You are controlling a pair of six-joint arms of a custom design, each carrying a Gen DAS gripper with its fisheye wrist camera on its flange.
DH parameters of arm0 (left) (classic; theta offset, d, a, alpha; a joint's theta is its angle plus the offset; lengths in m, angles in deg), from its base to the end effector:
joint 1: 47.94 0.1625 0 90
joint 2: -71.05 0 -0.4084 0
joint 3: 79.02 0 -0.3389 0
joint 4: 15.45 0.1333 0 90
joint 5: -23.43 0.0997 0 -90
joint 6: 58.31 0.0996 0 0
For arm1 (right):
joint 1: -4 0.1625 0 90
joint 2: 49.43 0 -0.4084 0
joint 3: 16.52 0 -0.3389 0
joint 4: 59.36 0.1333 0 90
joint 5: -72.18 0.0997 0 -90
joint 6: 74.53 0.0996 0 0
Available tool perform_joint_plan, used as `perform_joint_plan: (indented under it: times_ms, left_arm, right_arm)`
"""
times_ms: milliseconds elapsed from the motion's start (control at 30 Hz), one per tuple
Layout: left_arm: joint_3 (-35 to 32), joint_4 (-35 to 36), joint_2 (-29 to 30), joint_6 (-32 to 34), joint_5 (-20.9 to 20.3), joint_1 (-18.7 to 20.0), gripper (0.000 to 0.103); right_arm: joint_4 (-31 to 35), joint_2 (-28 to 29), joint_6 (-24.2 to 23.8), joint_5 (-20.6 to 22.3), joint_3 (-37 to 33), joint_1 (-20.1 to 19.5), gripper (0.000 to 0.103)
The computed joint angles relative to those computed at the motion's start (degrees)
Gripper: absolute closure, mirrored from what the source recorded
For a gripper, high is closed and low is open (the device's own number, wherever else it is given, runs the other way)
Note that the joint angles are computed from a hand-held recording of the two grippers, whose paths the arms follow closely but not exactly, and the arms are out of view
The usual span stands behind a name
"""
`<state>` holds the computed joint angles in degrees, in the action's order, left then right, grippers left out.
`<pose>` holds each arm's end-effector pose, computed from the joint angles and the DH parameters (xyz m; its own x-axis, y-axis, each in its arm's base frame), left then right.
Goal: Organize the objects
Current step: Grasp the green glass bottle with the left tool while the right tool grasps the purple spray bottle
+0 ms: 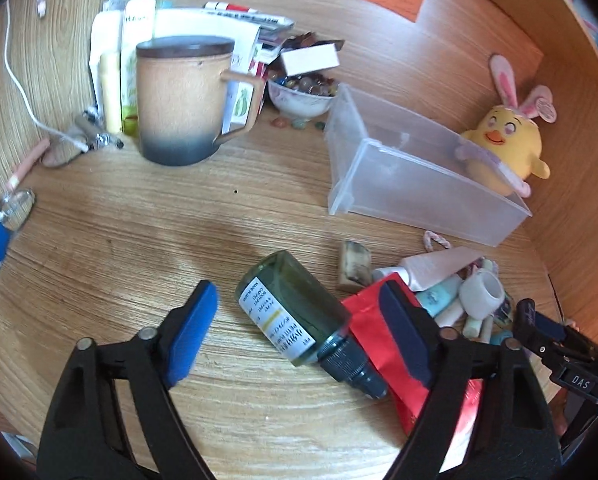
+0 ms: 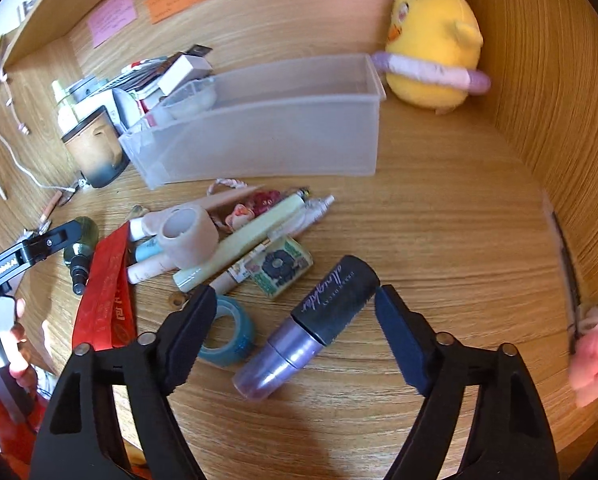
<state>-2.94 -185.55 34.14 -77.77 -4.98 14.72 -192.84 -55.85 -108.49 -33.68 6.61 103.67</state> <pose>-0.1233 -0.7194 0.2232 -0.7636 -0.5002 -0.4083 0.0982 0.5350 -0.8391 0.2495 -0.8325 0.0701 -0.7199 -0.5250 0.4540 -0.6657 0.7075 -0.2373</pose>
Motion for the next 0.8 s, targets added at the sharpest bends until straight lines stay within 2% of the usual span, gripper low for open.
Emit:
perform_joint_plan:
  times_ms: [133, 200, 400, 533, 667, 733, 800]
  left_arm:
    - [-0.3, 2.8, -0.3, -3.0, -1.6, 1.0, 0.037]
    - [-0.1, 3.6, -0.6, -4.6, -2.5, 1.3, 0.040]
    - [1.2, 0.9, -0.9, -4.1, -1.7, 1.1, 0.040]
    - [1.8, -0.9, -0.9, -2.7, -0.9, 0.8, 0.040]
    - [2.0, -3.2, -1.0, -0.8, -0.5, 0.3, 0.041]
    - [1.7, -4.1, -0.9, 0.5, -1.1, 0.1, 0.052]
    - [1.1, -4.4, -0.7, 1.6, -1.8, 0.0, 0.057]
  right_arm:
    - [2.3, 1.1, 1.7, 0.5, -2.7, -0.4, 0.038]
    - [2.3, 1.2, 2.4, 0.6, -3.1, -0.5, 0.041]
    - [6.7, 2.9, 5.0, 2.0, -8.6, -1.2, 0.052]
    - [7.0, 2.7, 5.9, 2.0, -9.0, -1.4, 0.058]
    - [5.4, 2.1, 6.0, 1.0, -7.8, -1.4, 0.059]
    - [5.4, 2.5, 5.6, 0.0, -8.4, -1.4, 0.059]
    - [4.8, 2.6, 5.1, -0.6, -8.4, -1.3, 0.060]
